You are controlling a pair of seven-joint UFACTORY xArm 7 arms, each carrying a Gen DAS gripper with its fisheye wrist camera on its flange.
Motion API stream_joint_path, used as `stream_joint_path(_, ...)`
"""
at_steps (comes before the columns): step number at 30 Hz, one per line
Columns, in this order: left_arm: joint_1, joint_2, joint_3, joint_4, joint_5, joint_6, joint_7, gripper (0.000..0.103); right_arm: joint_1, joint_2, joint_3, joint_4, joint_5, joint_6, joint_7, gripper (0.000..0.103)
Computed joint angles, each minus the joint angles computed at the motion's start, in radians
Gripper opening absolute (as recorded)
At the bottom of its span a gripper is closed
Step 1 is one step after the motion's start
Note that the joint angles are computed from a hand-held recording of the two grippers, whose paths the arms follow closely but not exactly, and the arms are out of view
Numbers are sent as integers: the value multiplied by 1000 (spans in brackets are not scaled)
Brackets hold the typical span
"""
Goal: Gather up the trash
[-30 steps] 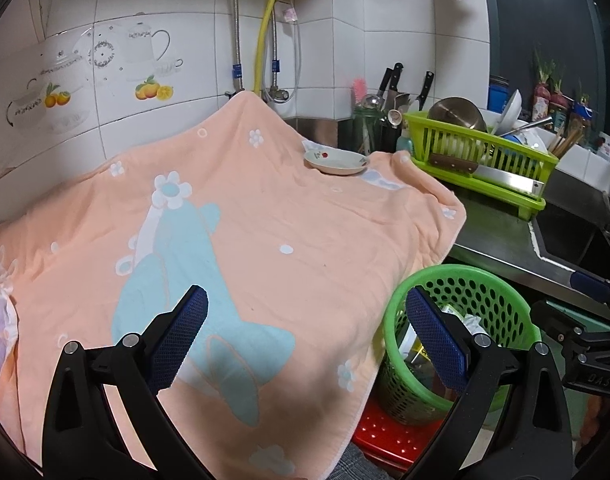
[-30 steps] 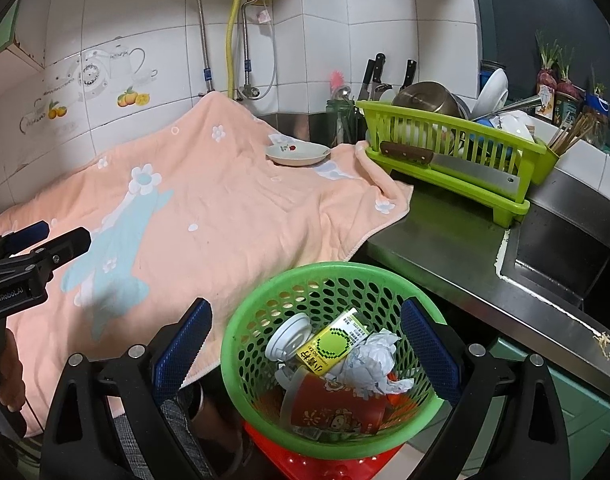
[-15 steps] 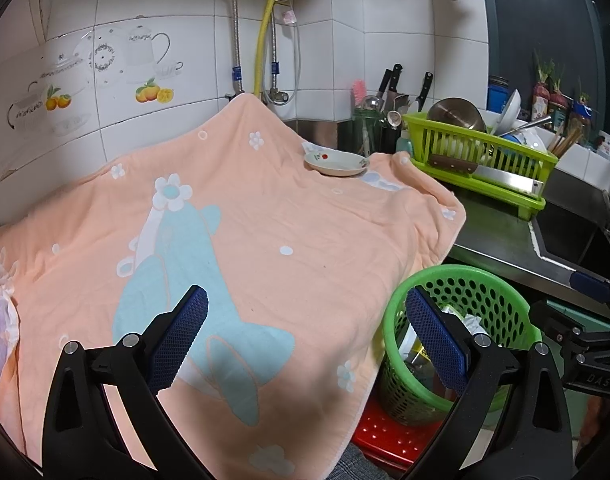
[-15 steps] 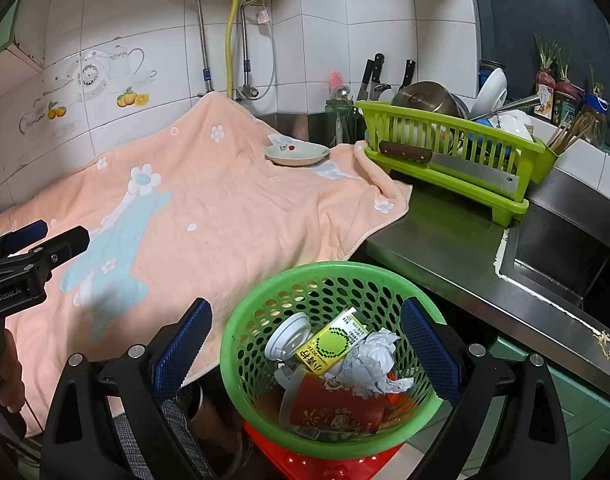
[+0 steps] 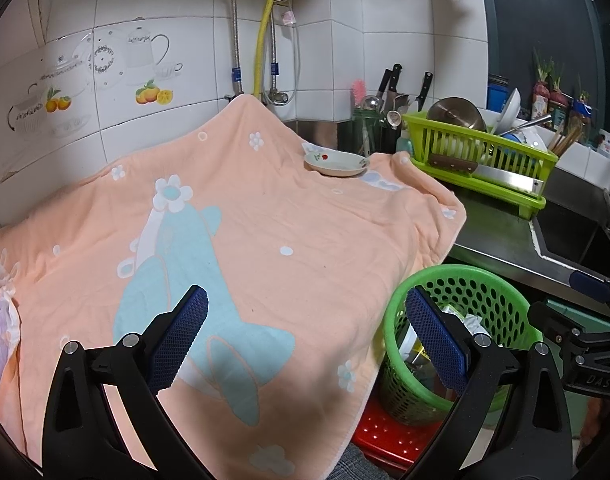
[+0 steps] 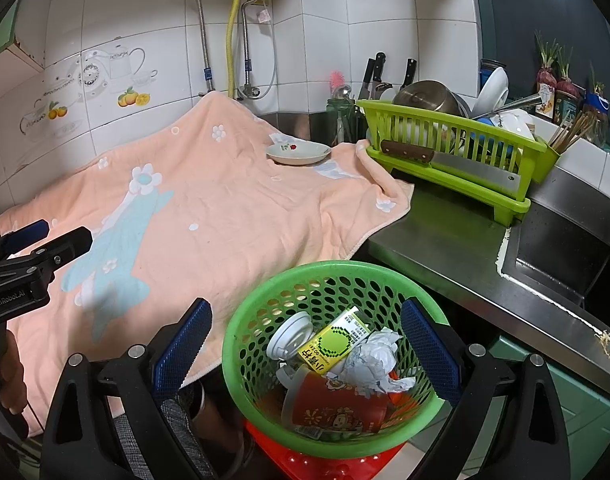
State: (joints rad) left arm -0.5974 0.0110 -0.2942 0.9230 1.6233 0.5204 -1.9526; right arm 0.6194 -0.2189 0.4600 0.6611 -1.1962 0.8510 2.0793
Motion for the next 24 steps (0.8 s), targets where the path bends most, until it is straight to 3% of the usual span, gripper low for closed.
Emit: stream_joint_path(24, -2, -1, 1, -1, 25, 0, -12, 98, 3, 12, -6, 11, -5, 2, -3, 92)
